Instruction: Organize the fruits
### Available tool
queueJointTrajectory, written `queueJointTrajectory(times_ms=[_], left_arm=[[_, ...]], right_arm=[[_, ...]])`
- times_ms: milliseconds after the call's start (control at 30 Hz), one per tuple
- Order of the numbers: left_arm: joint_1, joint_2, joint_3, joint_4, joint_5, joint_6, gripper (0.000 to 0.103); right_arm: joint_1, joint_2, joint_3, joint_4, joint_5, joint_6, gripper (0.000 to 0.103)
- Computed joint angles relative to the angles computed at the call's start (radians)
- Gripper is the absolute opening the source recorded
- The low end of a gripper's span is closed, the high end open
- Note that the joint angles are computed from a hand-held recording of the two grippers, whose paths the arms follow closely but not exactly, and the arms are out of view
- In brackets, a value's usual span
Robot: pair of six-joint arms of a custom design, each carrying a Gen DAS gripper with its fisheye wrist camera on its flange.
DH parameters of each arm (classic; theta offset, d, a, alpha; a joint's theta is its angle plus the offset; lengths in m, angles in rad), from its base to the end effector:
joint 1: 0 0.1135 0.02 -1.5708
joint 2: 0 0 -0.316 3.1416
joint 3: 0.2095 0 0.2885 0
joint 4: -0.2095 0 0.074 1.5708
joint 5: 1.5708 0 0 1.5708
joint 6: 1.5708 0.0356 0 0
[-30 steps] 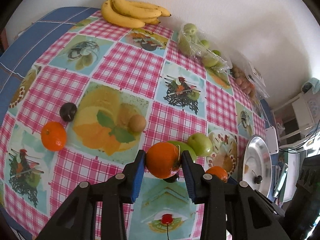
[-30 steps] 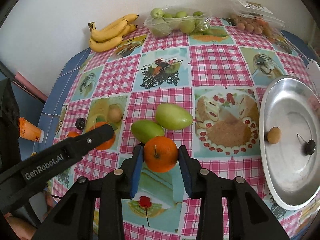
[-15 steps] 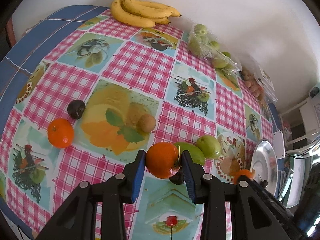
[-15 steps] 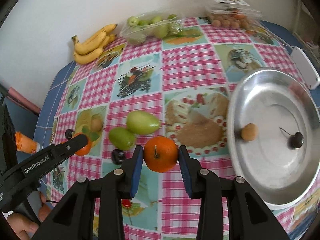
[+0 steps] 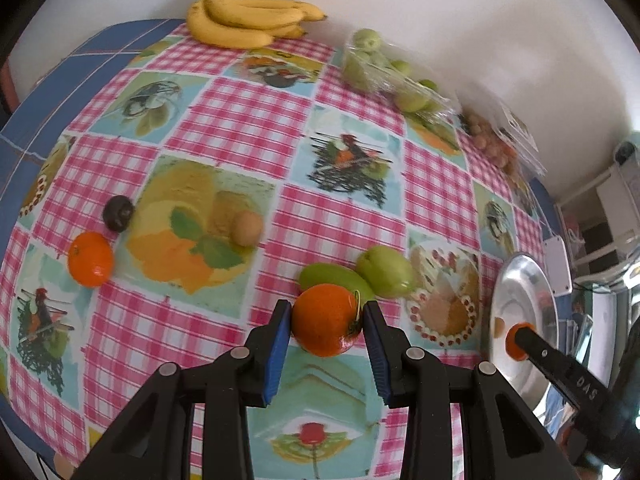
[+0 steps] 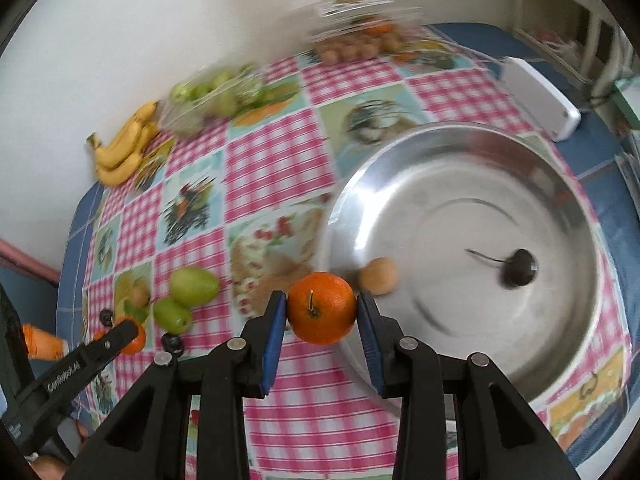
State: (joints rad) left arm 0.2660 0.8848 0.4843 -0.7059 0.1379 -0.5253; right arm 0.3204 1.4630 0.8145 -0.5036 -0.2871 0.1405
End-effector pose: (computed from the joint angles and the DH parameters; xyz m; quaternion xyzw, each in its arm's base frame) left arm 0.1480 0.0352 0.2056 -0.3595 0.9020 -0.0962 0.2190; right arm 0.2731 0.1013 0.2062 -0.1166 0.9615 0.1832 0.1683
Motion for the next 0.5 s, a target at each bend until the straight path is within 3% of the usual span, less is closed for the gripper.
queueJointTrajectory(times_ms=[500], left_arm=[[-0.530, 0.155, 0.083, 0.105, -0.164, -0.242, 0.039]], right_arm=[[-0.257, -0.011, -0.009, -0.019, -0.027, -0.053, 0.037]])
